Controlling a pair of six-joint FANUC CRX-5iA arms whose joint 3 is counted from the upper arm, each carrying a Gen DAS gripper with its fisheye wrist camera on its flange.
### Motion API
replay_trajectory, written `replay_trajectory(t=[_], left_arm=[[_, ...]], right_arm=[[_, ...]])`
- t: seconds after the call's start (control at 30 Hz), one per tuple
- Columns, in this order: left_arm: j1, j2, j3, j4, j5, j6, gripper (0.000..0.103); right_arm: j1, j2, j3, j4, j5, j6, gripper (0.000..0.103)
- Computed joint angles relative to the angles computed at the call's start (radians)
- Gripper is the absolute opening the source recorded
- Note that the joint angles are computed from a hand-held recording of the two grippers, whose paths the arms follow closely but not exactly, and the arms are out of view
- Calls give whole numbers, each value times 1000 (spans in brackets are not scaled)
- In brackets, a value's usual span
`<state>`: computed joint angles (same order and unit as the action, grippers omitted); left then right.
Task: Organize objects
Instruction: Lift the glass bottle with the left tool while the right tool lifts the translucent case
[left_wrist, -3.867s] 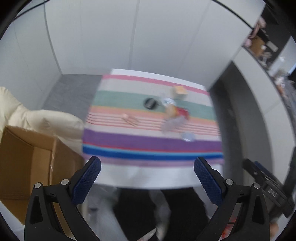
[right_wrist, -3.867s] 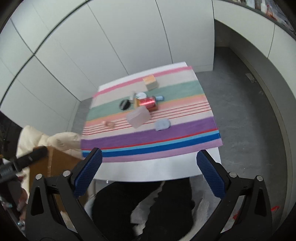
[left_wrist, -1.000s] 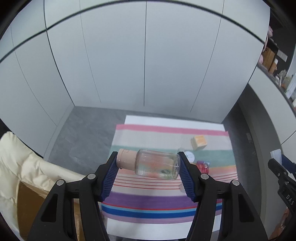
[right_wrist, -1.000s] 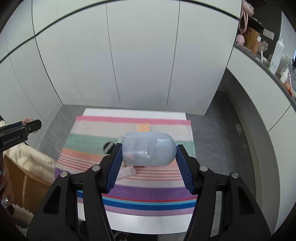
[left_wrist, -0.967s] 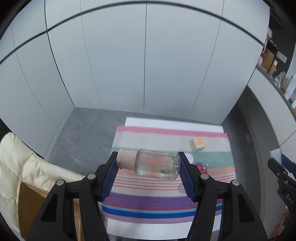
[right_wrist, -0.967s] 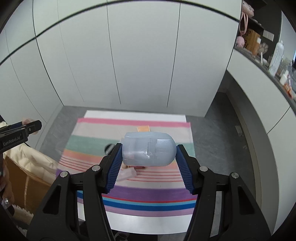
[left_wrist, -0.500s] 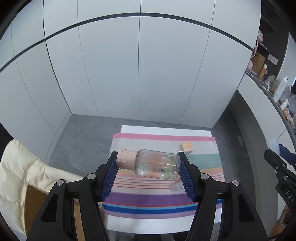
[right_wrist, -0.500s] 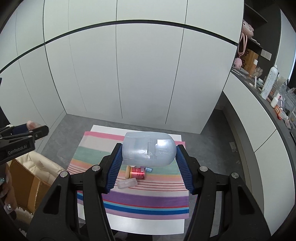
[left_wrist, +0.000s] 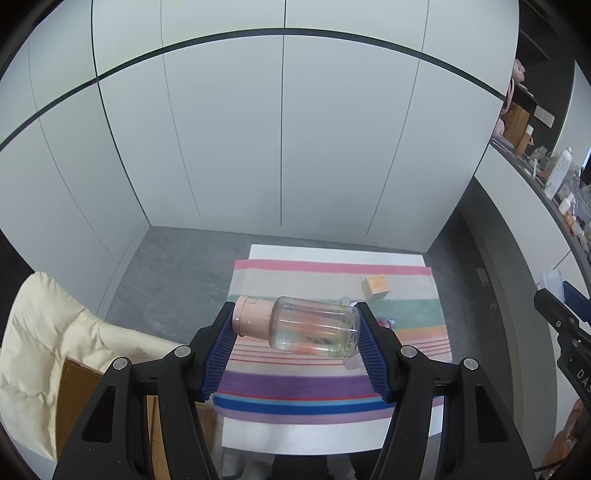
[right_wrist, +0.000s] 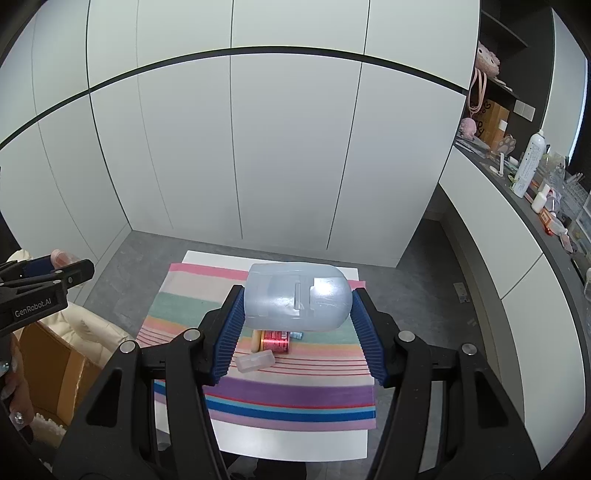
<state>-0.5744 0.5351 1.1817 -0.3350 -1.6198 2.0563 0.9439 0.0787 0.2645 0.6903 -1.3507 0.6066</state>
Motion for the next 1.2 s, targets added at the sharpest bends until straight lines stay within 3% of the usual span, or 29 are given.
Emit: replay_trajectory(t=[0.5,0.77,1.07,1.2], left_arm=[[-45,-238,-319,5,81,57,63],[-161,-350,-423,-164,58,116,63],[-277,-425,-493,-256,36,127,63],[-301,-452,-522,-245,42,135,63]], right_arm=[[114,-123,-142,36,-62,-120,60],[232,-223,-247,59,-133,-235,60],[400,-308,-339,93,-228,-360,60],[458,-338,-370,82,-249,-408,60]])
